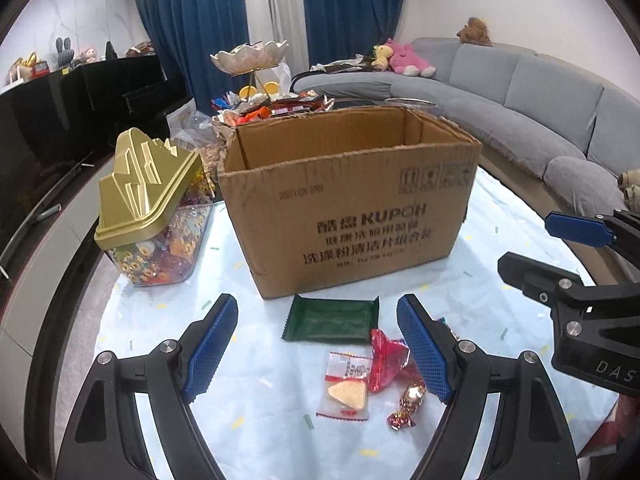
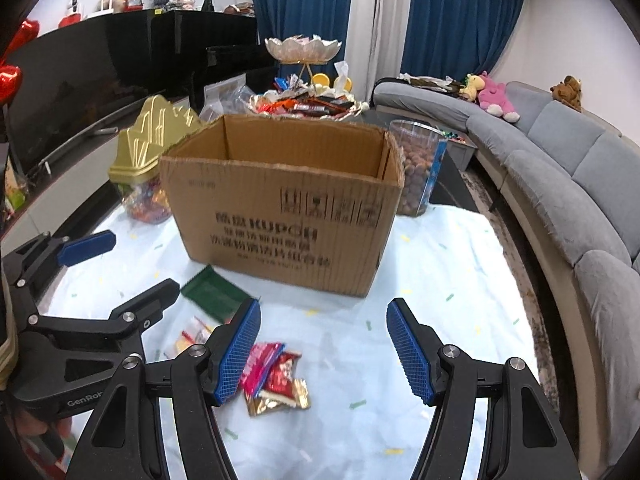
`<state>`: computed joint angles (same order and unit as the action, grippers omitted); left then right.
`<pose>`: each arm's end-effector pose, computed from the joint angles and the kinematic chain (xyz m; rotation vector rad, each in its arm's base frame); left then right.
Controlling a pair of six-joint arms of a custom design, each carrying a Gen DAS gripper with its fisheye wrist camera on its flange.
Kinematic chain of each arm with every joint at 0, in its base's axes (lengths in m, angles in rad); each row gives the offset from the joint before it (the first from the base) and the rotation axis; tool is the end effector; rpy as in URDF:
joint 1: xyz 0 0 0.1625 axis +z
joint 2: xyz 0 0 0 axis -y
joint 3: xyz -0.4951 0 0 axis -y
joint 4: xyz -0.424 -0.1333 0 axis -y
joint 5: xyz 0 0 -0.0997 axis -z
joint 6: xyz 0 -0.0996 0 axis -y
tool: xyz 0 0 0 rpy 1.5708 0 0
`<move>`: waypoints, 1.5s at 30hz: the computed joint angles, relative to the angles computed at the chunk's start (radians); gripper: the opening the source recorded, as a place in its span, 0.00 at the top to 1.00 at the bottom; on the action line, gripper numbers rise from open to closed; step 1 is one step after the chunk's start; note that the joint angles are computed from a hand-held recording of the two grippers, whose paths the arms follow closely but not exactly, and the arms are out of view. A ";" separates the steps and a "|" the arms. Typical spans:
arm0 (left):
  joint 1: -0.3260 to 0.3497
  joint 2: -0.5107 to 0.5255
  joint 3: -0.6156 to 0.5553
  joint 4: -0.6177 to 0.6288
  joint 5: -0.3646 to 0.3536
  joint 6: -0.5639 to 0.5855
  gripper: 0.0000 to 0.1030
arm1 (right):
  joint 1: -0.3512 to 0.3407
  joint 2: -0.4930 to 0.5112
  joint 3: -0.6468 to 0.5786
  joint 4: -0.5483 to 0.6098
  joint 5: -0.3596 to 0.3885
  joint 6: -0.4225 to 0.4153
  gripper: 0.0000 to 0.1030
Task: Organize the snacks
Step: 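Move both tools back from the box toward the snacks on the table, then grasp the cheese wedge packet with the left gripper while the right grasps the gold-wrapped chocolate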
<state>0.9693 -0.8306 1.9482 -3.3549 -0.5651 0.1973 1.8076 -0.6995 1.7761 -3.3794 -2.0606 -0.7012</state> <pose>-0.1778 -0.6432 0.1666 0.4495 2.0960 -0.9466 0.2513 -0.6727 0.1093 0.8814 -2.2489 0.7585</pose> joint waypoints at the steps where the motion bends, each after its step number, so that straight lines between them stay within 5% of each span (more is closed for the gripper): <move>1: 0.001 0.003 0.002 -0.009 -0.003 0.011 0.21 | -0.002 0.000 0.005 0.001 0.000 -0.002 0.35; 24: 0.041 0.045 0.067 -0.068 -0.055 0.025 0.18 | -0.042 0.034 0.075 -0.052 0.002 -0.103 0.35; 45: 0.082 0.059 0.058 0.016 -0.100 -0.008 0.18 | -0.078 0.052 0.059 0.102 -0.016 -0.071 0.35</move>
